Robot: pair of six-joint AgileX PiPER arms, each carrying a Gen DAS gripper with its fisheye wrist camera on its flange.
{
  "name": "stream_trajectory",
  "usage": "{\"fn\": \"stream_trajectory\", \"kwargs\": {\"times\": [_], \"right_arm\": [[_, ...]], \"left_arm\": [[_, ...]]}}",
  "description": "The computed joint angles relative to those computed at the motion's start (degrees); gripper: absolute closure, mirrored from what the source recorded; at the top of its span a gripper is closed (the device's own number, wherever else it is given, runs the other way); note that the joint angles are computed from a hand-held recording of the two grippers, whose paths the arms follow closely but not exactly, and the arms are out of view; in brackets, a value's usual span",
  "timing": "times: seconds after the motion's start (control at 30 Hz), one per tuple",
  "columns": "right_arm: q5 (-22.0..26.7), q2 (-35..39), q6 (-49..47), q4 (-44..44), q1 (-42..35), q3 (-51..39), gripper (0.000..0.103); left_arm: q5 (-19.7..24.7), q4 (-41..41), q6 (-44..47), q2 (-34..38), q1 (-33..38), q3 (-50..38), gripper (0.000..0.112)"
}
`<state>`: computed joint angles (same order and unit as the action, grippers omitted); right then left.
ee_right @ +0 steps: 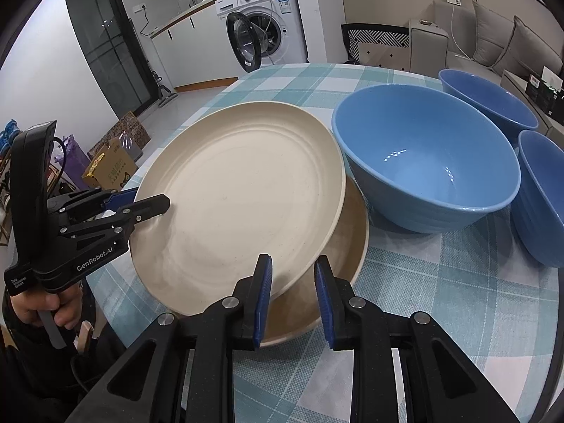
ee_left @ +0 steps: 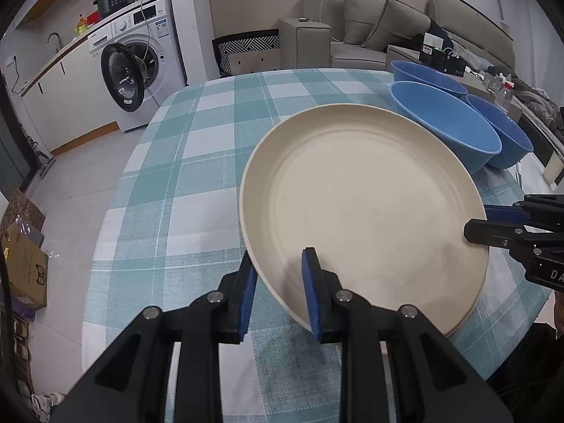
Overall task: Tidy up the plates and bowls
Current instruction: 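Lower the held plate onto the stacked cream plates with both grippers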
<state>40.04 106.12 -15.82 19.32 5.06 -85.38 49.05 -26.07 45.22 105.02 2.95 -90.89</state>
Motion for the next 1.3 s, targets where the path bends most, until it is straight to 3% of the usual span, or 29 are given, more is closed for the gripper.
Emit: {"fn": "stream_trajectory", "kwargs": {"times": [0.63,1.3], "right_arm": [[-0.93,-0.26,2.84,-4.93,1.22,1.57,0.077],[-1.14,0.08,2.32,-4.44,1.03,1.76,0.076]], "left_arm": [[-2.95,3.74,-1.59,-0.67,-2.32,2.88,0.087],[-4.13,6.72,-2.24,-1.46,-3.15,3.96,0.087]]}}
